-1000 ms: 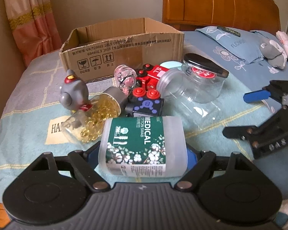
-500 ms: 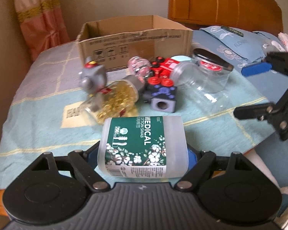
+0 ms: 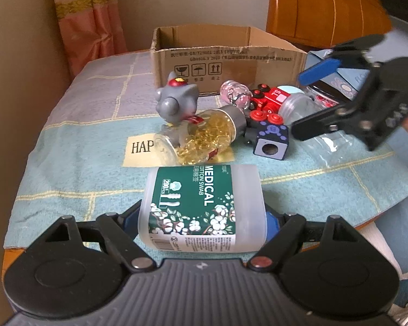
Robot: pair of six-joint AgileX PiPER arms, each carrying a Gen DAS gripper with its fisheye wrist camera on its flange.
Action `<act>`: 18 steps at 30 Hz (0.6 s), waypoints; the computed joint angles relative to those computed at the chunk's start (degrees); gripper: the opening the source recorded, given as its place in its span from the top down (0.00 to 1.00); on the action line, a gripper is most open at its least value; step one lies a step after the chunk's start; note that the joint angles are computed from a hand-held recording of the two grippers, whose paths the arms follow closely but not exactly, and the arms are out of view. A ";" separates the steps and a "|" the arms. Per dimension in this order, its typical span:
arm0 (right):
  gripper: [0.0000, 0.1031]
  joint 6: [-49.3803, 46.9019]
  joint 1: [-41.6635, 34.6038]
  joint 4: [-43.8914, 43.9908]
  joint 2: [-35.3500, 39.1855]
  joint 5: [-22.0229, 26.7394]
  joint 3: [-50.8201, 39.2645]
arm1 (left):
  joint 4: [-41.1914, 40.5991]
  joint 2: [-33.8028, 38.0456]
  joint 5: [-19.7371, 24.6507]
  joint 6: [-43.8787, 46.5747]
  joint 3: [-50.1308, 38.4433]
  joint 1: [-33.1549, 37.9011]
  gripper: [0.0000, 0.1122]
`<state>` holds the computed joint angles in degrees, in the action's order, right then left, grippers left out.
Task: Organize rigid objects
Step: 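Grasp the white MEDICAL bottle with the left tool while the right tool grasps the clear jar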
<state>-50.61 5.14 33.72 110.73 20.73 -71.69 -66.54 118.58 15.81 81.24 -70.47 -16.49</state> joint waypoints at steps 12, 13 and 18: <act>0.00 12.14 0.21 -12.52 -1.66 12.84 -1.88 | -2.28 0.01 0.83 3.80 0.16 0.61 0.26; 0.00 12.31 0.41 -12.76 -2.46 13.26 -0.98 | -1.97 -0.02 0.88 3.66 0.12 0.62 0.26; 0.00 16.13 3.13 -17.23 -5.33 10.58 3.80 | -1.37 0.02 1.20 3.91 -0.01 0.80 0.26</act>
